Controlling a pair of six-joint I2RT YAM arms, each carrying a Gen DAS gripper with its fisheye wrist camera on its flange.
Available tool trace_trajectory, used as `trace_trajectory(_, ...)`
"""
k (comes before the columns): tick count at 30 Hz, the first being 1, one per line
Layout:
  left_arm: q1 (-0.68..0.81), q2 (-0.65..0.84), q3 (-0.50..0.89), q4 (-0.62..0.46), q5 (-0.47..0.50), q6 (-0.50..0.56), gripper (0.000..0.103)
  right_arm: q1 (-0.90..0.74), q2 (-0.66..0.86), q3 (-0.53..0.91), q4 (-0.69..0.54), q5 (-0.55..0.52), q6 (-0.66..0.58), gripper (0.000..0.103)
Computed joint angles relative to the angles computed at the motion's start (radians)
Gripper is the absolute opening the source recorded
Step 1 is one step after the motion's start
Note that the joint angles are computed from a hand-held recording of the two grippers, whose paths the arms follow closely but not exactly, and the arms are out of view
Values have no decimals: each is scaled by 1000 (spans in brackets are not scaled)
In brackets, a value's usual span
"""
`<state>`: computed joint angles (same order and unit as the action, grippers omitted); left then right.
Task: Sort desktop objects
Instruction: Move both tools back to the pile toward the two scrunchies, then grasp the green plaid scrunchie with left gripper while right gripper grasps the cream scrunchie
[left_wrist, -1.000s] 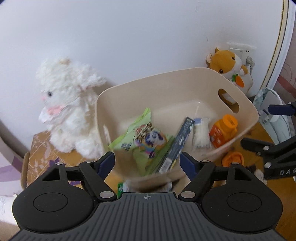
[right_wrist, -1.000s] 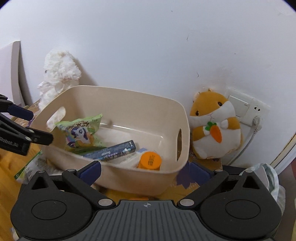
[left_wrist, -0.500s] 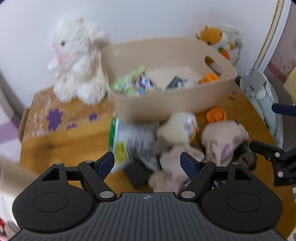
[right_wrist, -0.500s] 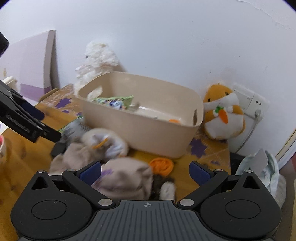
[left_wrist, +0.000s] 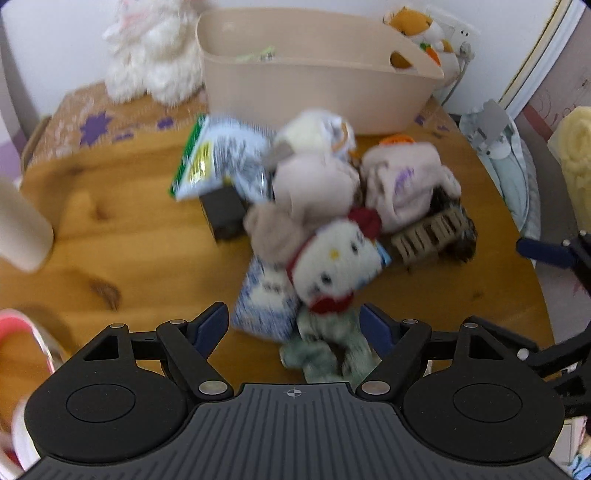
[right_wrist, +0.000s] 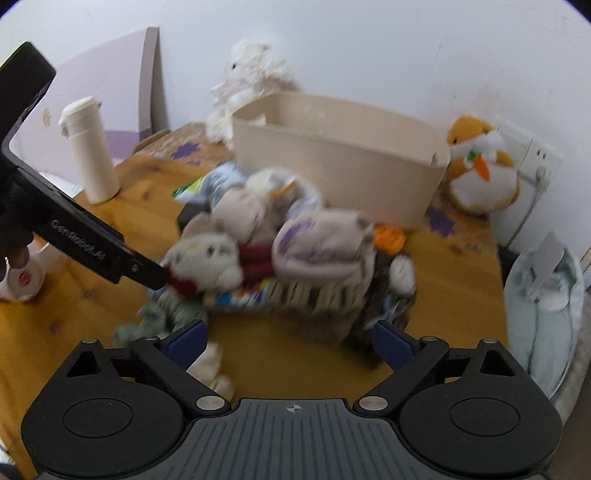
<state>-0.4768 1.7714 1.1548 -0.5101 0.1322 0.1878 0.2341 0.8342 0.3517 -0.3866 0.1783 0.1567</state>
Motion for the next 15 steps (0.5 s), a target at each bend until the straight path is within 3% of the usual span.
trace_trajectory(7,-14,-18,-69,-12,3,-60,79,170,-41,-46,-60,58,104,98)
trace_trajectory(15,-28,14,-78,-6,-11,-69,79,246,83,-60,25,88,146,98)
